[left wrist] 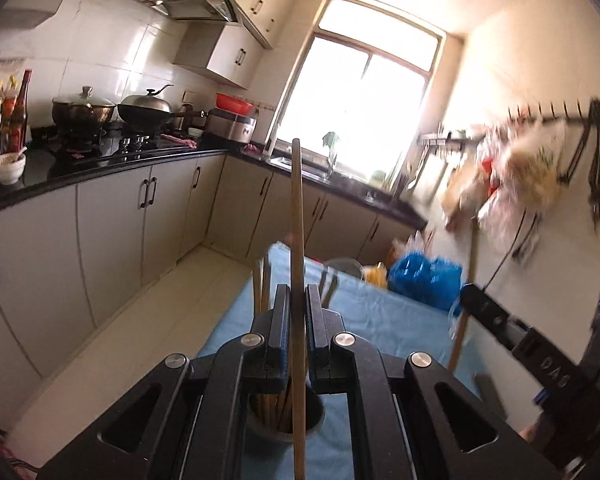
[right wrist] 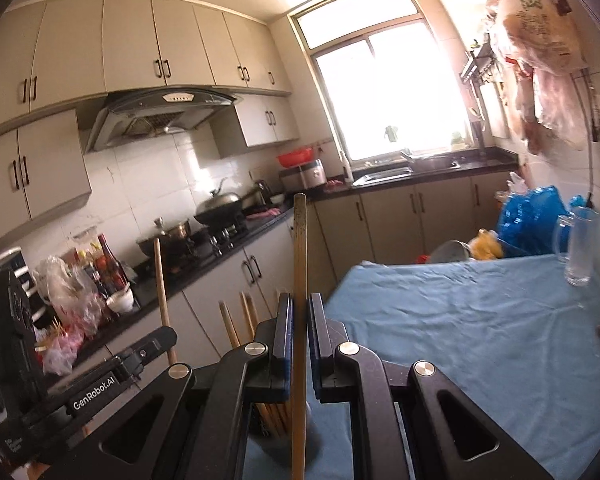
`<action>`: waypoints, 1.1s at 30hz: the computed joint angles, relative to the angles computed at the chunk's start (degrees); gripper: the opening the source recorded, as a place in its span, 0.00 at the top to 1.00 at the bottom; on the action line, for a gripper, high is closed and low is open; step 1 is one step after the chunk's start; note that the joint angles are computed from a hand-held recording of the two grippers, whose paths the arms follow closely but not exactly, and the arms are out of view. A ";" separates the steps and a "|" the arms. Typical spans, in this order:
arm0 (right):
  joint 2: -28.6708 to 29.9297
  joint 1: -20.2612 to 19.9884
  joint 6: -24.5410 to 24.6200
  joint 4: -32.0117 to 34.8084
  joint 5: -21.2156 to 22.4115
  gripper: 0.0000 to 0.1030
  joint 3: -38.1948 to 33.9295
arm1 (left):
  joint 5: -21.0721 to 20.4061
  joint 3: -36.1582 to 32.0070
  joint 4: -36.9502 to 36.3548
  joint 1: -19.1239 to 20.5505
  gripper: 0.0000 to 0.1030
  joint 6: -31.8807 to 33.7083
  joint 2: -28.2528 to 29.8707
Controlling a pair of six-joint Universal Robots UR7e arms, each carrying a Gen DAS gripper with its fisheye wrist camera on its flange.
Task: Organize utensils
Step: 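Lower both chopsticks into the cup and open both grippers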
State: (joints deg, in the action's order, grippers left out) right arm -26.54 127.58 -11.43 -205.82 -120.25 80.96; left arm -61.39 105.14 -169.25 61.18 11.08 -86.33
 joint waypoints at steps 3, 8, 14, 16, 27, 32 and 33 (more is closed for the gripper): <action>2.64 -1.04 0.98 0.98 2.77 0.92 -5.15 | -1.96 -2.73 -3.04 1.25 0.94 0.74 2.82; 6.83 -2.75 2.09 2.39 4.99 0.92 -12.05 | -3.59 -7.15 -4.82 3.44 0.94 1.72 7.88; 9.59 -4.88 3.85 4.83 4.70 0.92 -15.66 | -2.70 -8.36 -5.73 5.34 0.94 3.68 10.95; 9.84 -5.28 3.54 4.68 4.13 0.92 -15.64 | -1.86 -8.21 -6.31 5.59 0.94 4.34 11.55; 10.39 -5.30 1.74 5.32 3.01 0.92 -13.94 | -1.13 -6.08 -6.77 5.89 0.94 4.46 11.20; 9.51 -5.22 2.32 4.32 3.33 0.91 -11.51 | -0.23 -4.68 -6.27 5.62 0.94 2.98 9.81; 9.36 -5.20 2.64 4.10 3.26 0.91 -11.15 | 0.11 -4.41 -6.36 5.53 0.94 2.86 9.61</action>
State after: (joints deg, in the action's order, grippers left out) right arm -17.19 122.39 -8.78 -201.72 -117.00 69.82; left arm -61.28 100.73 -175.61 66.71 13.94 -76.71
